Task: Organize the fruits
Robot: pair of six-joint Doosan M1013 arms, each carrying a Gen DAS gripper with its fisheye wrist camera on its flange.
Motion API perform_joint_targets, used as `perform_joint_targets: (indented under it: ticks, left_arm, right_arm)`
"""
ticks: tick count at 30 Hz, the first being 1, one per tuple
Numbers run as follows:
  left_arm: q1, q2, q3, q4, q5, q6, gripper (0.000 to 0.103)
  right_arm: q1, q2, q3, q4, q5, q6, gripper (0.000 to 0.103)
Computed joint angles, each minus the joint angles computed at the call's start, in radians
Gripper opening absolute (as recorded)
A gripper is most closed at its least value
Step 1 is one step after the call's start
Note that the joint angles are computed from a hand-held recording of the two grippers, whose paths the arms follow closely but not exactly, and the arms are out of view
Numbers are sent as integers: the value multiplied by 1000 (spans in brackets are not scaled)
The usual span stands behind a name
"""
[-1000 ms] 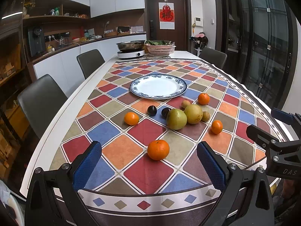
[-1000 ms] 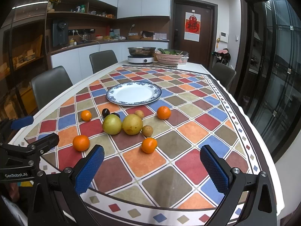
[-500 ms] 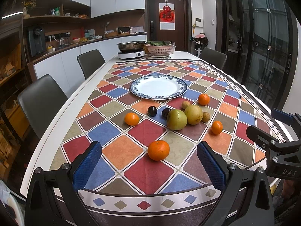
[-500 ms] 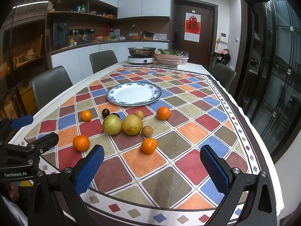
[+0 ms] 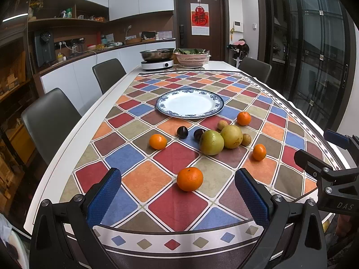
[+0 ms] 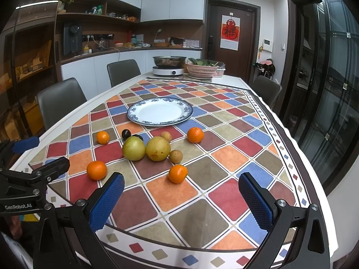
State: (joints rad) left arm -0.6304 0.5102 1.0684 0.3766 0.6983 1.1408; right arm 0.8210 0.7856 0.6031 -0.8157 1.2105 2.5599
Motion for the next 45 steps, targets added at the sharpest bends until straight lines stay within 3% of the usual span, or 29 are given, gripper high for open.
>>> perform_joint_targets:
  ticks: [27, 37, 45]
  left_arm:
    - [1, -2, 0, -6, 3, 4, 103]
    - [12, 30, -55, -57, 68, 47, 103]
    - [22, 81, -116, -138, 148, 111, 92]
  right_arm:
    - [1, 8, -13, 5, 6, -8, 102]
    - [-16, 16, -15, 56, -4, -37, 102]
    - [-40, 47, -61, 153, 5, -104, 101]
